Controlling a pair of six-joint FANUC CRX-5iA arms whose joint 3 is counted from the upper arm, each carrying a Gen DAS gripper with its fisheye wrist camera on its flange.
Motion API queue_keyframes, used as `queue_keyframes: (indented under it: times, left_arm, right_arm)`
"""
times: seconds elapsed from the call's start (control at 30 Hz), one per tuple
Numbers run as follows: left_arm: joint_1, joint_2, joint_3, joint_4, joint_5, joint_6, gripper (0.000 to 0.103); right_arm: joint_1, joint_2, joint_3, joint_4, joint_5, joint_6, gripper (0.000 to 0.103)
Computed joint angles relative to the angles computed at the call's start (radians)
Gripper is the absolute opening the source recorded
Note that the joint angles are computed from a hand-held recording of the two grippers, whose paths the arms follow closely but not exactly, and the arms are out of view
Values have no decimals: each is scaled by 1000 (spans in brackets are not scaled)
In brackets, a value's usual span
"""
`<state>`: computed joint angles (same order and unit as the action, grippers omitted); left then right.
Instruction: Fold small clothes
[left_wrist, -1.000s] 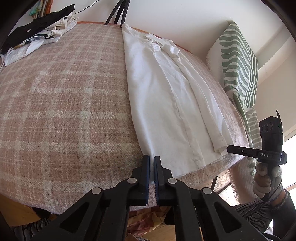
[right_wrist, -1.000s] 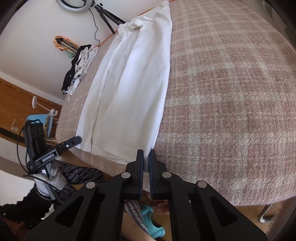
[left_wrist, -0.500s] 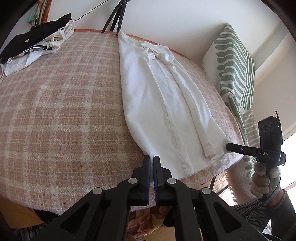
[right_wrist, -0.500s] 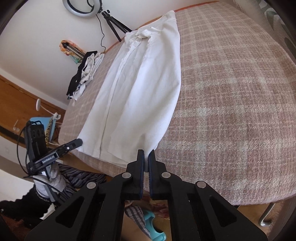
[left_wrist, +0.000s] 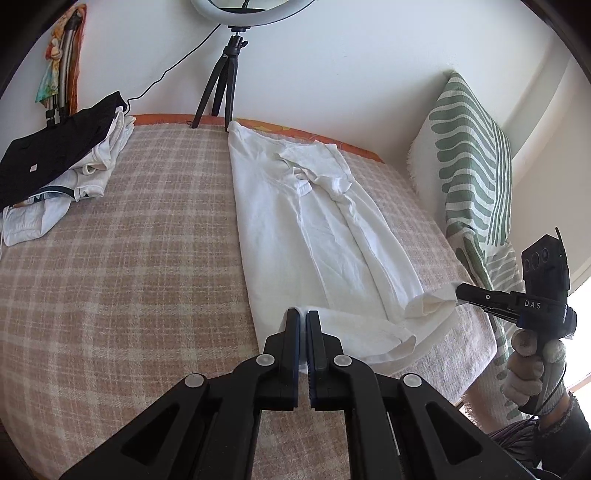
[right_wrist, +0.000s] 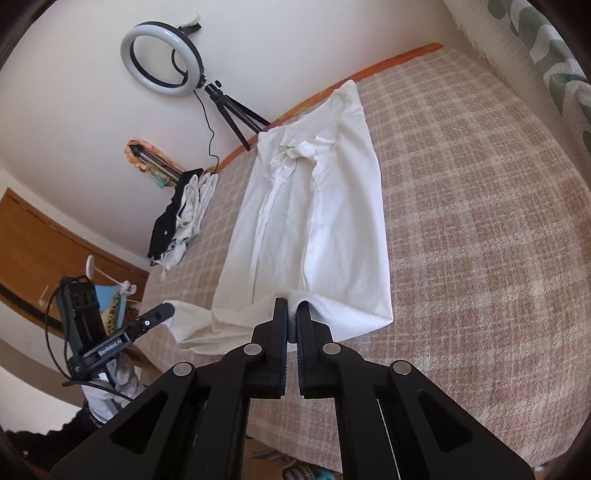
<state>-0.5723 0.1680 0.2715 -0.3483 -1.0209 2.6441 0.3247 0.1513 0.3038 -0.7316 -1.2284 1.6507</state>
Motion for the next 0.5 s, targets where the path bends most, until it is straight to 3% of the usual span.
queue_keyframes:
  times: [0.23, 0.5]
  left_arm:
    - [85, 48, 15, 62, 21, -61, 0]
    - [154, 78, -5, 143, 70, -114, 1]
  right_arm:
    - [42, 101, 88, 95, 63, -81, 3]
    - [61, 179, 153, 156, 70, -151, 3]
